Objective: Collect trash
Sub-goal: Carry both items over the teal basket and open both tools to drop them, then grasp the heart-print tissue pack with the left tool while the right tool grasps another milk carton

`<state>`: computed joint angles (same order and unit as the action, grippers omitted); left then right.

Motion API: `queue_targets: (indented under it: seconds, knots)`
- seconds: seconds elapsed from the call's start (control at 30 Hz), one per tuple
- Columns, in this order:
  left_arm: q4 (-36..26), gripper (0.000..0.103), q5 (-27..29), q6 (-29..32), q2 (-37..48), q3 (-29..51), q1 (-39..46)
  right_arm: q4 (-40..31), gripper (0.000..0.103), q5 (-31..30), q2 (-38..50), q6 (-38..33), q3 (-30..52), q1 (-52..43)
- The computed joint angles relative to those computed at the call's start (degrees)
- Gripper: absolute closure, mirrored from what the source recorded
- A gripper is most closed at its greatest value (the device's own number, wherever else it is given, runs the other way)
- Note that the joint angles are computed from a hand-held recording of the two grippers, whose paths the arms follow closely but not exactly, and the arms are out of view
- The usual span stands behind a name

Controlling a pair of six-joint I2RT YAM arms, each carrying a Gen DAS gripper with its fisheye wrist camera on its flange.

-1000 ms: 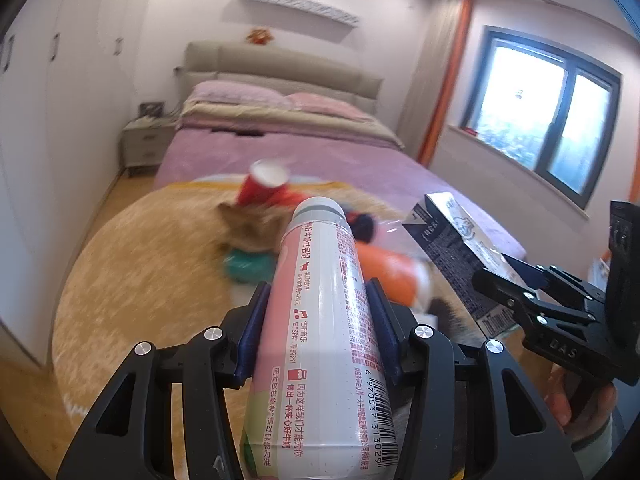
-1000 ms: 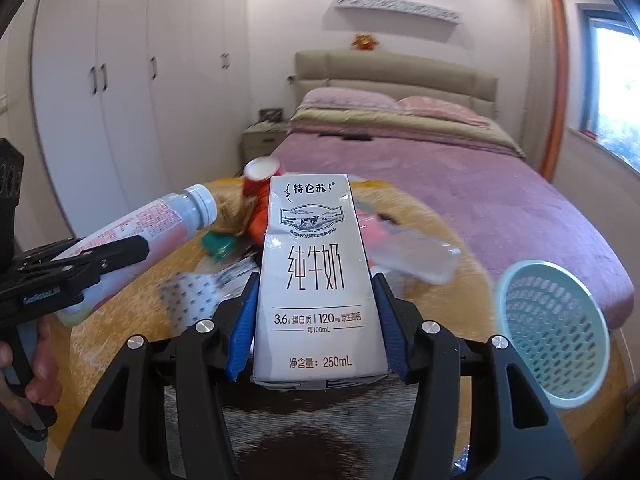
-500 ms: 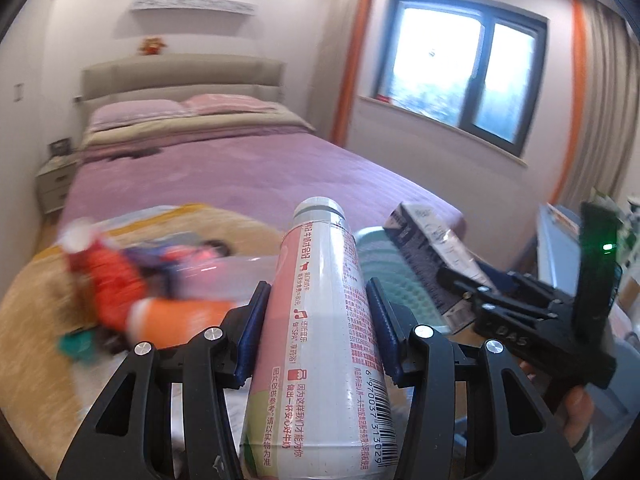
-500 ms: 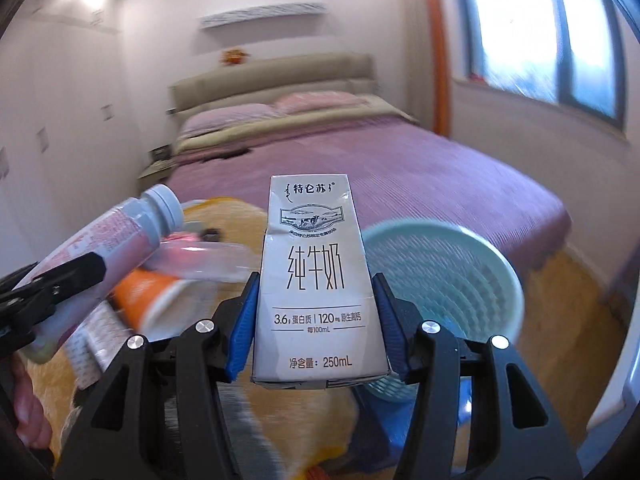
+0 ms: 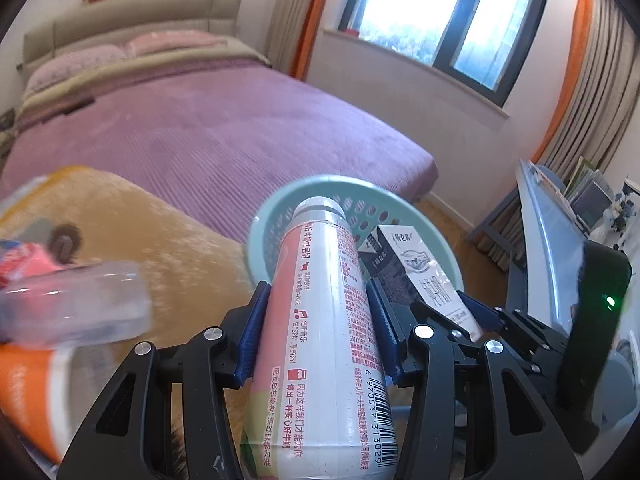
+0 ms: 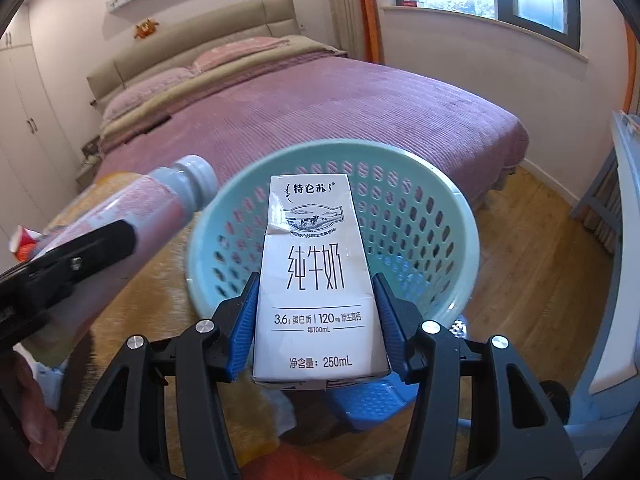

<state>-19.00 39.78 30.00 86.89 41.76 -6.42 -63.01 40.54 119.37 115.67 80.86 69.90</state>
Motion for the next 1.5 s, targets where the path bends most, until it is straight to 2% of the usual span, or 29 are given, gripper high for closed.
queue_targets:
  seconds: [0.1,0.4,0.43,0.47,0.53,0.83,1.0,1.1,1.3,1.5]
  knots:
    - [2.9,0.056,-1.8,-3.0,4.2,0.7,-2.4,1.4,0.052,-2.1,0.4,-2.0,-1.6,-1.6]
    - [3.2,0.056,-2.9,-3.3,8.1,1.2,-4.0,5.1,0.051,-2.5,-1.8,-2.1,-6.4,-1.3]
    - [3.5,0.053,-2.8,-3.3,8.3,1.3,-3.7,6.2,0.051,-2.4,-2.5,-2.3,-7.4,-1.4]
    - [2.8,0.043,-2.3,-3.0,8.2,1.6,-3.4,7.5,0.051,-2.3,-3.2,-2.4,-8.4,-1.3]
    - [2.6,0.037,-0.9,-2.2,6.6,0.9,-2.1,8.8,0.050,-2.3,-3.7,-2.4,-8.9,-1.2]
    - [-5.9,0.033,4.8,5.1,-1.5,-0.3,5.1,6.5,0.048,-0.3,-4.1,1.9,-8.1,1.8]
    - [-15.0,0.033,9.8,14.0,-4.5,0.5,13.5,3.1,0.048,1.3,-2.5,4.1,-4.0,3.7]
    - [-21.5,0.033,12.5,20.7,-5.3,2.0,19.8,1.1,0.048,2.5,-0.2,2.6,0.9,4.2]
    - [-37.1,0.033,16.1,37.7,-3.0,8.2,34.4,-2.0,0.048,7.2,5.7,-5.5,14.3,4.5]
    - [-45.7,0.028,17.4,48.3,2.1,15.2,48.4,-1.2,0.048,11.2,13.6,-19.0,30.1,4.4]
